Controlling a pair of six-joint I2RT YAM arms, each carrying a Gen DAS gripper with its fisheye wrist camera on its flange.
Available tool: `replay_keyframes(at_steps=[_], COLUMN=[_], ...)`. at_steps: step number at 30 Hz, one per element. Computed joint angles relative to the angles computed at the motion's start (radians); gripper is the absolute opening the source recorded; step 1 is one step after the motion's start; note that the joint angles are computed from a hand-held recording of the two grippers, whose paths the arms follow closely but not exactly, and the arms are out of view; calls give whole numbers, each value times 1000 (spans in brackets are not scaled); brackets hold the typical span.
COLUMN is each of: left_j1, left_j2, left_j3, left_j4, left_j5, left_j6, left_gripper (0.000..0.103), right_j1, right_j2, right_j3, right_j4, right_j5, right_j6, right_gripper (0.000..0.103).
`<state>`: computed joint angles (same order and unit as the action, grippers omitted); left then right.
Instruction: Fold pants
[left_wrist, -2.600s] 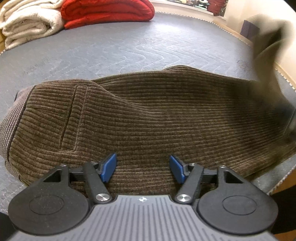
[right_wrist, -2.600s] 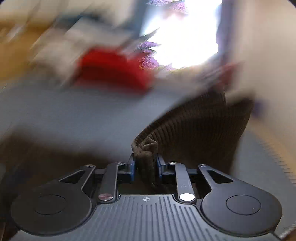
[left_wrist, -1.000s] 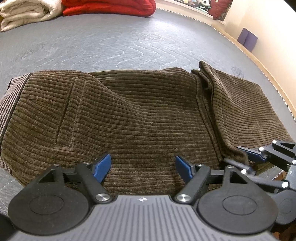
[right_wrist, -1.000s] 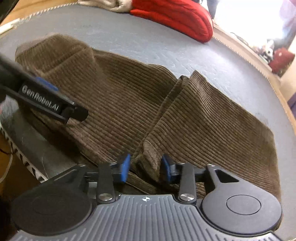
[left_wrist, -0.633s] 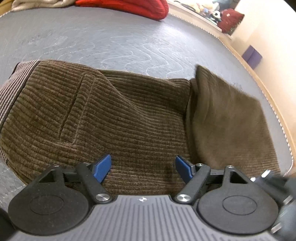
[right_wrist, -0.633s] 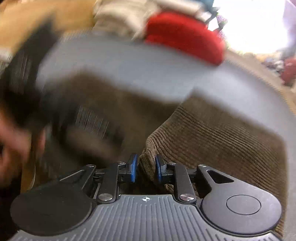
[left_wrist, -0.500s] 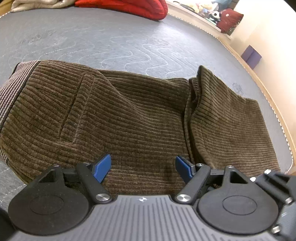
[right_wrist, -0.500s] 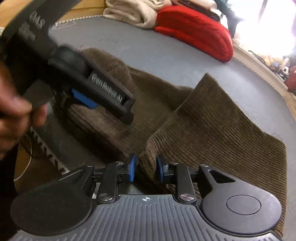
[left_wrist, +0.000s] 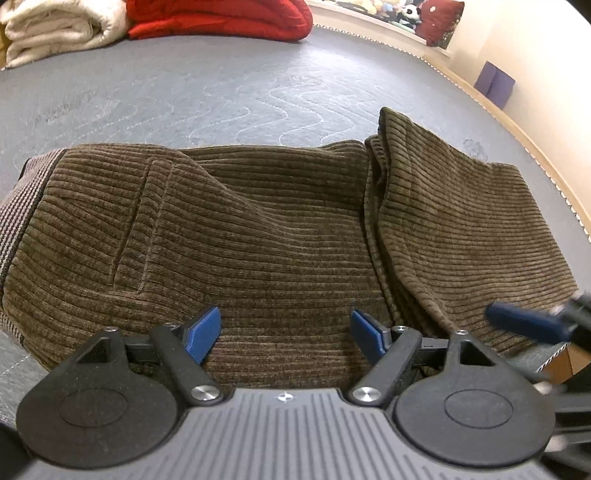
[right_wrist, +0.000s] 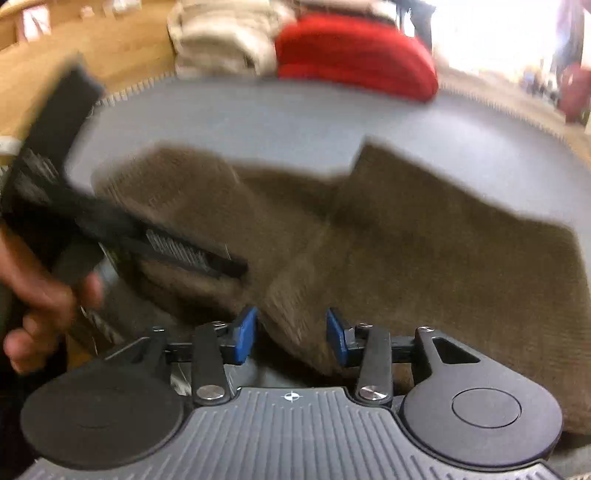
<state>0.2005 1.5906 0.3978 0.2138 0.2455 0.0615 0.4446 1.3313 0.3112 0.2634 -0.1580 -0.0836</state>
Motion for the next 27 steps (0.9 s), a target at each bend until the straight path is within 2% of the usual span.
replay_keyframes(at_steps=[2, 5, 10, 12, 13, 14, 16, 18, 19, 21, 23, 24, 27], left_j1=[-7, -14, -33, -48, -61, -69, -85, -88, -87, -75, -62, -62, -85], left_j2=[2, 7, 15, 12, 7, 0, -13, -28, -35, -54, -74, -90, -140], left_j3=[-6, -11, -34, -50, -61, -69, -82, -97, -99, -95, -82, -70, -29], left_j4=[15, 37, 95, 123, 140, 152, 178, 202, 205, 186, 150, 122, 60], left_j5=[-8, -17, -47, -68, -88, -105, -138, -156, -163, -155, -145, -141, -135], left_j6=[-14, -36, -44, -37, -39, -40, -52, -57, -62, -70, -71, -71, -65], left_gripper=[82, 82, 82, 81, 81, 80, 74, 57, 53, 33, 27, 27, 27], right_j1=[-49, -127, -205, -142, -132, -119, -90, -120, -134, -152, -162, -151, -121], right_j2=[-81, -95, -39, 87, 123, 111, 77, 47, 40, 55, 127, 132, 109], right_j3=[-28, -44, -59, -2, 5, -36, -34, -37, -29, 5, 60, 41, 53], right_j4=[12, 34, 56, 18, -1, 66, 42, 54, 49, -1, -92, -47, -74], right_j5=[-92, -148, -145, -46, -30, -17, 14, -37, -54, -72, -89, -73, -36], right_j6=[27, 15, 12, -19, -65, -107, -109, -76, -67, -77, -120, -135, -132], right_gripper=[43, 43, 43, 43, 43, 43, 42, 42, 42, 43, 43, 43, 43])
